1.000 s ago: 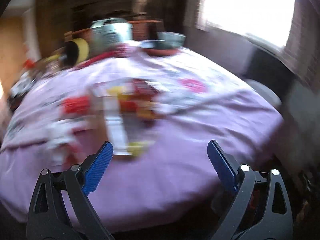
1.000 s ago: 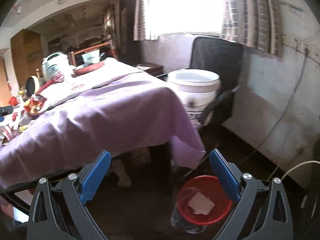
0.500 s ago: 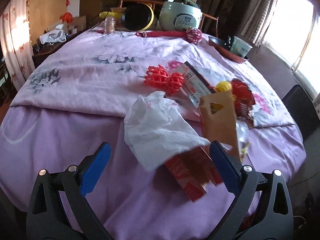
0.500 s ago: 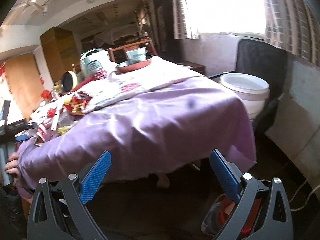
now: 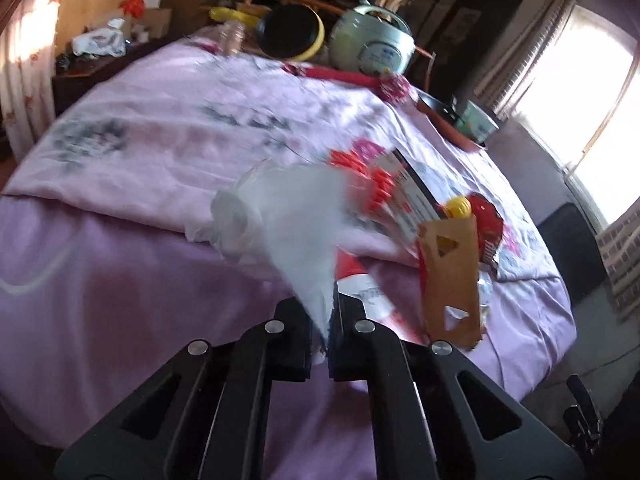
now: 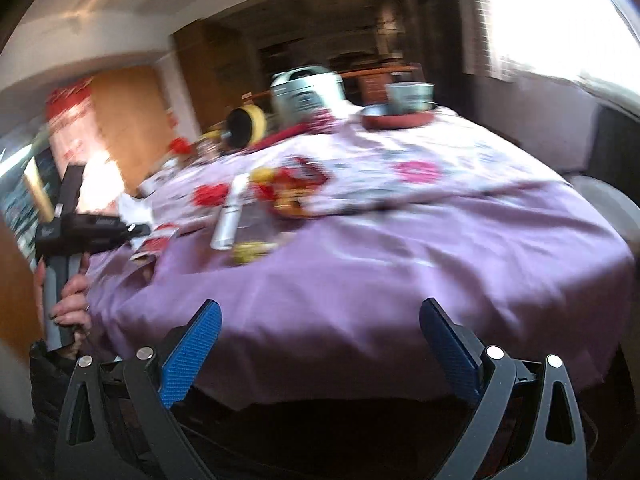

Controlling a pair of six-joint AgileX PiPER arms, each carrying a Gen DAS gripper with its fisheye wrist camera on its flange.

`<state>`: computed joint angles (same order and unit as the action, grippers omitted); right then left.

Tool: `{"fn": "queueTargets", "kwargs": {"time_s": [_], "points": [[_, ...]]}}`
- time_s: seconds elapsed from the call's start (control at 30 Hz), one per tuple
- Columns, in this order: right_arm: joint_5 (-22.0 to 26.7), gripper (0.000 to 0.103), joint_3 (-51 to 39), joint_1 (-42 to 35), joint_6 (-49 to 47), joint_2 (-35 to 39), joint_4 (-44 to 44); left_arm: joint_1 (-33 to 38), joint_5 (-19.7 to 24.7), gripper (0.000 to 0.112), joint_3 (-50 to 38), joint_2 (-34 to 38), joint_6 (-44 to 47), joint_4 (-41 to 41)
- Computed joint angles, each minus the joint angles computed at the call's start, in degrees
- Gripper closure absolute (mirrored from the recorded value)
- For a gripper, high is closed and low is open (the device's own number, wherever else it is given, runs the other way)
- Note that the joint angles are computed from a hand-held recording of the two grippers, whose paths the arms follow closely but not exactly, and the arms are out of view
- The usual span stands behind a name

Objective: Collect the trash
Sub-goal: 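Grasp a white tissue with the left gripper while the right gripper grasps the red-and-white box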

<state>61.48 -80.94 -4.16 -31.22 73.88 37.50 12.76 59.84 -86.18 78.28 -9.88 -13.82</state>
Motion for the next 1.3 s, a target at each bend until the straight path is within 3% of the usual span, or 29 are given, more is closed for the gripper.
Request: {"fn": "queueTargets", "kwargs": {"time_s": [0.1,0.43,0.6,0.67,0.77,0.8,0.83,0.87,0.93,0.97,1.0,1.07,1.3], "points": [[-1.6,0.006,-3.4,9.5,2.8,2.6,-3.1,1.4,0.0,0.106,1.0,-1.1,-0.1,1.8],[-0.4,0.006,-18.0,28.5,11.1,15.0,-9.2,14.4,1.4,0.099,6.2,-2.7,11.1,-10.0],[0.6,0.011,-25.4,33.7,13.9,20.7,-12.6,20.1,1.5,0.059,8.1,-3.2,13.5,-13.4],[0.5,0.011,-27.9,35.8,15.6,22.7,-15.1,22.3,1.6,0.049,8.4,-3.1,14.3,-15.4],[0.2,0.012,-30.7,38.3,19.0,25.6,-20.2,24.0,2.5,0.046,7.7,-1.8,15.3,-17.5],[0.7,0.013,-31.7,38.5,19.6,26.7,-20.8,23.8,2.5,0.046,7.3,-1.3,14.6,-17.1],[1.2,0.022,-32.7,38.9,20.3,27.8,-21.5,23.5,2.2,0.047,7.2,-1.1,14.2,-16.7],[1.8,0.046,-33.3,39.3,21.0,28.6,-22.1,23.2,1.8,0.05,7.0,-0.9,13.8,-16.2],[3.6,0.078,-34.6,38.8,21.2,29.9,-20.8,23.0,0.7,0.07,7.6,-1.6,13.7,-15.6],[3.2,0.101,-33.9,38.2,21.2,29.6,-19.8,23.0,0.6,0.089,7.7,-1.7,14.1,-15.7],[3.7,0.101,-34.1,37.1,20.6,29.6,-17.8,23.1,0.9,0.099,7.7,-2.1,15.2,-16.3],[2.5,0.101,-32.0,35.5,19.7,28.0,-15.1,22.7,0.6,0.104,7.8,-3.1,15.5,-16.1],[0.1,0.102,-27.4,31.4,16.4,21.4,-10.8,18.5,1.6,0.106,5.4,-6.7,15.3,-15.2]]}}
